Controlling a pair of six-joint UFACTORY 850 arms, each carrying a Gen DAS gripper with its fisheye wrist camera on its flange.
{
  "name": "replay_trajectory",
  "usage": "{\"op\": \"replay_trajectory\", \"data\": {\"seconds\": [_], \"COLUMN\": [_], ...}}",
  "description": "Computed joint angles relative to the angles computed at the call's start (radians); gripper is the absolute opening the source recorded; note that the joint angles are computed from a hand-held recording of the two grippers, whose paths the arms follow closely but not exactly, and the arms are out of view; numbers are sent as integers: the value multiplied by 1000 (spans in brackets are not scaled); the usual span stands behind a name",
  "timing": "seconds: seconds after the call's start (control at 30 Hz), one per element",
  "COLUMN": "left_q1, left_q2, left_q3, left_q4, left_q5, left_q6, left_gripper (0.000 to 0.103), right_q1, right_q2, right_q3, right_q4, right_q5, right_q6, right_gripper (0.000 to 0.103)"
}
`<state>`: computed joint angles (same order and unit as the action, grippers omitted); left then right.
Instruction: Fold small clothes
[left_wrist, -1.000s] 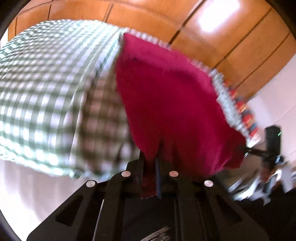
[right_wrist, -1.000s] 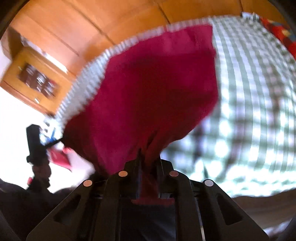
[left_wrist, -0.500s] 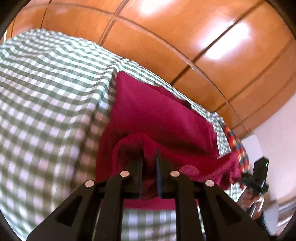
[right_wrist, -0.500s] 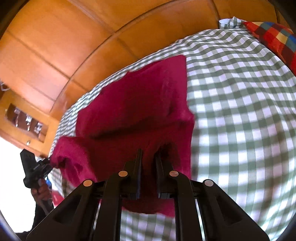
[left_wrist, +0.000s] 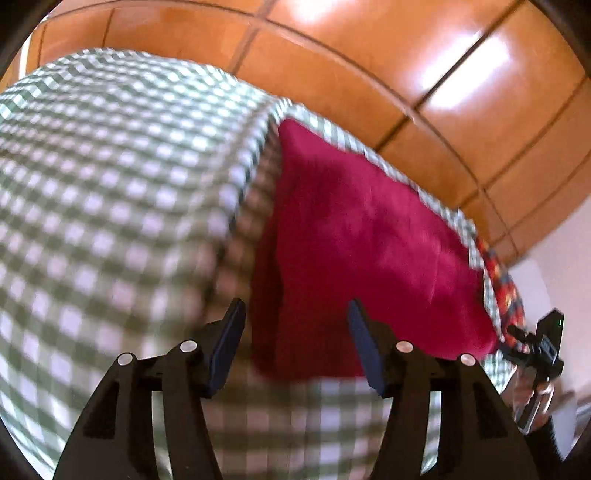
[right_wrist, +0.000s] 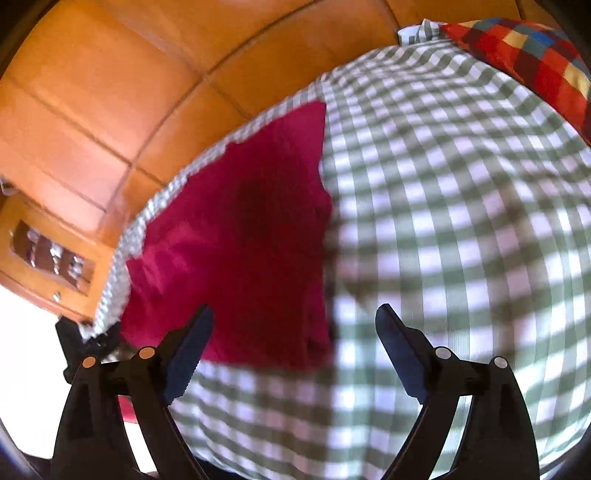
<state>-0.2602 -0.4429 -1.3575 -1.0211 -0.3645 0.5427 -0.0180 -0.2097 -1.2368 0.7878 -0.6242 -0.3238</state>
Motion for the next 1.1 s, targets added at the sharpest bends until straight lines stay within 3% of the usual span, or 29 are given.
{"op": "replay_trajectory", "data": {"seconds": [0.03,0.07,0.13,0.2,0.3,0.63,0.7,0.73,0.77,0.8,0.97,1.1], "left_q1": [-4,-14,-38,-47,-57,-70,-80,-82,-78,-76,-57,-66], "left_q2": [5,13,12,0,-5,156,177,191,201,205,164,85], "left_q3": [15,29,26,2,-23,168,188,198,204,205,133,30], "left_q4": [-13,15,169,298,448,283,335,359,350,337,384,463], "left_q5": [-4,15,60,60,43,-74,-77,-59,-39,-22,80,89], "left_q6": [14,-9,-144,-279,-401,-167,-201,-225,-221,-216,-270,-315], "left_gripper": [56,53,41,23,16,15,28,30,36,44,46,52], "right_q1": [17,29,53,68,72,53,58,57,56,56,72,75], "right_q2": [-7,-16,-43,-58,-29,119,122,117,115,115,45,-25], "right_q3": [0,-2,-23,-45,-29,86,80,70,63,57,-34,-106], "right_q4": [-32,-57,-132,-186,-233,-365,-387,-399,-403,-411,-501,-537], "right_q5": [14,26,50,47,31,-136,-145,-140,-125,-96,30,61], "right_q6": [13,32,80,100,88,77,84,92,101,119,204,240], "right_gripper": [69,62,39,26,17,17,21,36,46,62,64,58]}}
